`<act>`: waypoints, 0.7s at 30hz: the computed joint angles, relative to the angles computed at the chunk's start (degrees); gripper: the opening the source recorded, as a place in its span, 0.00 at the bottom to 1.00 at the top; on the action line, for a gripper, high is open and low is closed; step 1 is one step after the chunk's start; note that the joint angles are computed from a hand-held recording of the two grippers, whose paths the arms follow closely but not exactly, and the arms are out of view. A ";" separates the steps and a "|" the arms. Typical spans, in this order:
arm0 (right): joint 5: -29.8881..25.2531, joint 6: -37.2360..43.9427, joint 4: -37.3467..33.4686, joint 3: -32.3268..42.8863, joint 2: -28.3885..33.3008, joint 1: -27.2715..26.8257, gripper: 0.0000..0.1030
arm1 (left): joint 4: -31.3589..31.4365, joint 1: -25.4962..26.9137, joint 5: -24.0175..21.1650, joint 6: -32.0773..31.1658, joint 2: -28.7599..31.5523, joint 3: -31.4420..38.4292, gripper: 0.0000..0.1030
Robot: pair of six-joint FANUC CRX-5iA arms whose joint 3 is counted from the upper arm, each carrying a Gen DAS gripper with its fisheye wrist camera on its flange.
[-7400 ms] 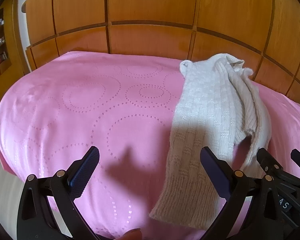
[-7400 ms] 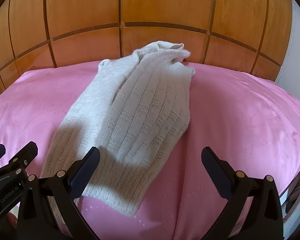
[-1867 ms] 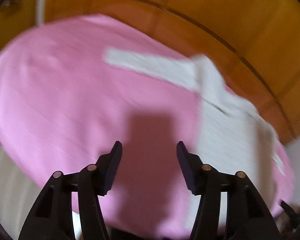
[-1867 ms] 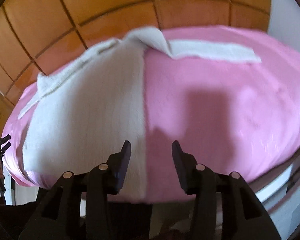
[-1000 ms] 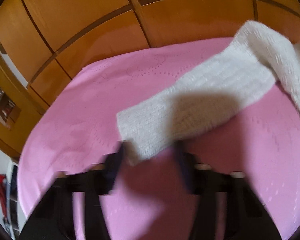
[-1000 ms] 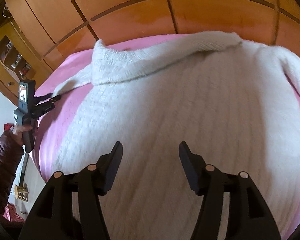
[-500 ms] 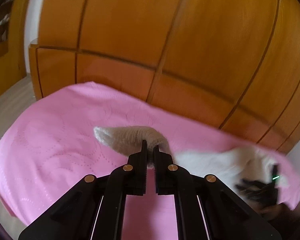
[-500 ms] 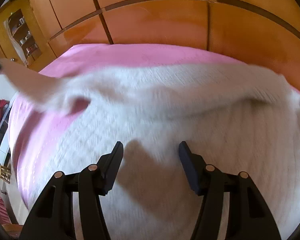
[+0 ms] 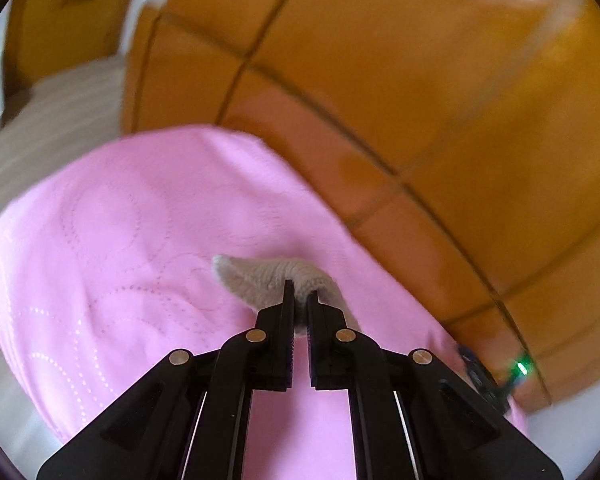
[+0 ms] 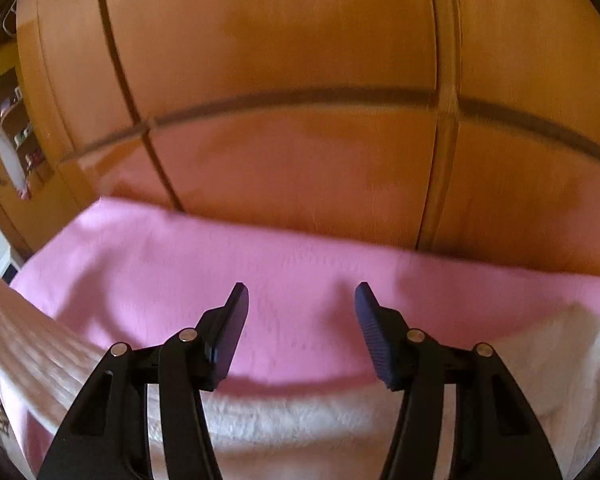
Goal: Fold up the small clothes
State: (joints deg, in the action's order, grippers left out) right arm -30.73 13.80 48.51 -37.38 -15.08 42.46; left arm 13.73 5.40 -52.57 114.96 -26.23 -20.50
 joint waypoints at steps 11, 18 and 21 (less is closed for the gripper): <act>-13.05 34.02 -36.42 -1.03 -17.36 10.70 0.39 | 1.18 2.71 2.72 0.84 4.32 -2.76 0.04; -11.91 19.92 -23.51 -4.48 -8.78 12.06 0.31 | 2.27 3.94 1.89 -1.14 -0.18 -4.74 0.04; -10.21 10.91 -10.02 -5.08 -3.68 9.38 0.32 | 5.55 5.17 0.69 -4.17 -3.75 -6.93 0.04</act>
State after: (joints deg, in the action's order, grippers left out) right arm -40.94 24.72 38.49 -42.46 -18.76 51.84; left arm 19.29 10.56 -51.87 110.79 -29.98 -27.43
